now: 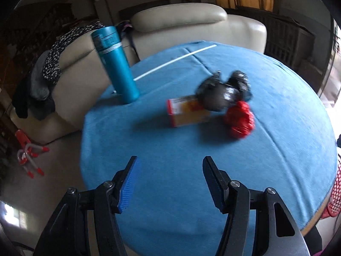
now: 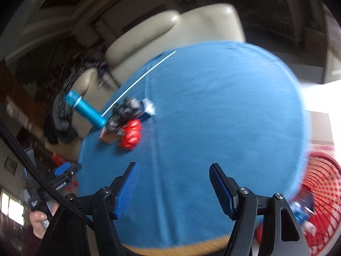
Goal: Collect trash
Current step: 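Move both open tools back to the trash pile on the table, then grasp the red plastic bag with the right tool while the left tool grasps the black bag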
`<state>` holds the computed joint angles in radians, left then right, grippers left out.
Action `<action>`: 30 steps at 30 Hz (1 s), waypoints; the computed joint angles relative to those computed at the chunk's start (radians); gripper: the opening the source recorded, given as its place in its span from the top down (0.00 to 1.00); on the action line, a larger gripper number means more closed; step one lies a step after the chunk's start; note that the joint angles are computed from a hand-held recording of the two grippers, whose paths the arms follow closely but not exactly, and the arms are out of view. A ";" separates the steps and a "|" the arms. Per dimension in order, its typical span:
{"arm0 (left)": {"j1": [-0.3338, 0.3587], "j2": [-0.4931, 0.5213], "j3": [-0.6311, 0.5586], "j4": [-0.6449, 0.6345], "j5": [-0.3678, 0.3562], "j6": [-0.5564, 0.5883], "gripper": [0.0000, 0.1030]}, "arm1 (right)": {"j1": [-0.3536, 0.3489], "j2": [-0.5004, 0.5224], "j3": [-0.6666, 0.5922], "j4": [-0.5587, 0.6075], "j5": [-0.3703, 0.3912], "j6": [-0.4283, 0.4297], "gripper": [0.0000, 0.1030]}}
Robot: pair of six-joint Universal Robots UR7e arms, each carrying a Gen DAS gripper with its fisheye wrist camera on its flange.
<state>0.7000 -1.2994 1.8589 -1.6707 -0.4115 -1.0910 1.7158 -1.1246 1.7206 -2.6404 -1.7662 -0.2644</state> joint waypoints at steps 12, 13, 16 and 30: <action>0.050 -0.073 0.072 -0.294 -0.015 0.292 0.39 | 0.068 0.437 -0.423 0.164 -0.021 0.005 0.41; 0.053 -0.068 0.066 -0.326 -0.014 0.325 0.39 | 0.070 0.458 -0.447 0.172 -0.025 0.008 0.42; 0.069 -0.041 0.041 -0.436 -0.026 0.439 0.35 | 0.074 0.508 -0.499 0.206 -0.050 0.006 0.58; 0.173 0.311 -0.218 -0.892 -0.218 1.036 0.29 | -0.032 0.305 -0.309 0.130 -0.003 0.003 0.60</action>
